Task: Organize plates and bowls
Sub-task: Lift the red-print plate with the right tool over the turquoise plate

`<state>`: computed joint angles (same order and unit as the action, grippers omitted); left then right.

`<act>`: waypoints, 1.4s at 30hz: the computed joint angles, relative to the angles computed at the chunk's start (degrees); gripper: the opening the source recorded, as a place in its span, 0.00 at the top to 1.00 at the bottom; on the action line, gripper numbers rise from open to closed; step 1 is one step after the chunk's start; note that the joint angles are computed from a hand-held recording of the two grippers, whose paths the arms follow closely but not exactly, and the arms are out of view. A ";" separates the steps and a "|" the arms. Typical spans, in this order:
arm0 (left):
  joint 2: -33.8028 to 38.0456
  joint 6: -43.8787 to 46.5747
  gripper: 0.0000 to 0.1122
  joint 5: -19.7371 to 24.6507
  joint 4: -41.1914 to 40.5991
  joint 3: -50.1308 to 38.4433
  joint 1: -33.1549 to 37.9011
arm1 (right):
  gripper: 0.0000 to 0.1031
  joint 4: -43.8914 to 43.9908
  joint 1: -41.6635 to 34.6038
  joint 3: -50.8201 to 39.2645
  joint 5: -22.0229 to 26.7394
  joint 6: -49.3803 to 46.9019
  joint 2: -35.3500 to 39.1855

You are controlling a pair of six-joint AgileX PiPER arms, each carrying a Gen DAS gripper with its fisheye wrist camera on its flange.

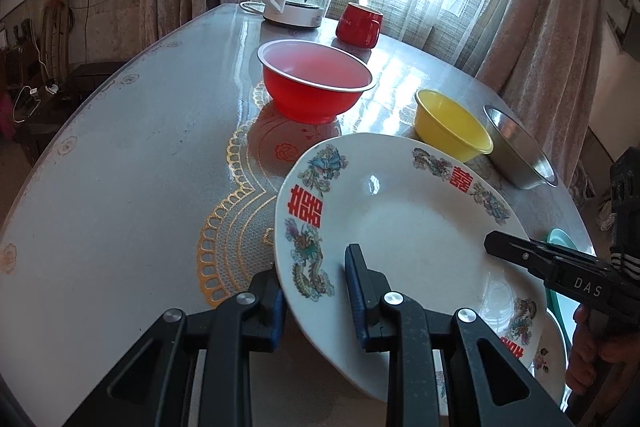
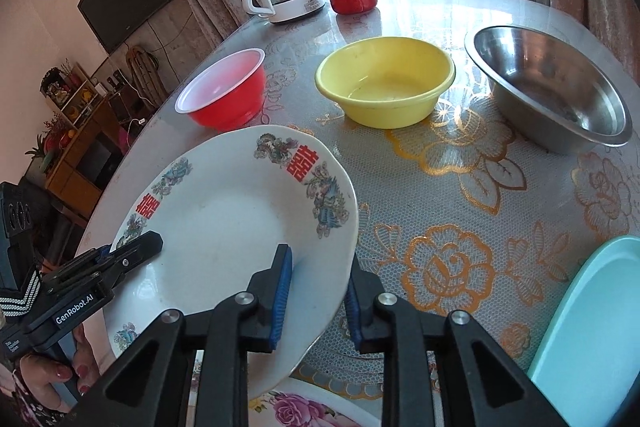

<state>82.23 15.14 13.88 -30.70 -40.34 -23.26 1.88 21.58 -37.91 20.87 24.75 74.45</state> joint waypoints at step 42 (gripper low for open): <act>0.68 -27.80 0.74 -0.19 23.91 -6.49 -12.91 | 0.77 -25.24 2.75 9.43 7.70 22.72 -25.35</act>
<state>82.91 -12.65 13.68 -6.79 -46.83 -36.17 -23.37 24.33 -28.48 28.57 47.47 49.10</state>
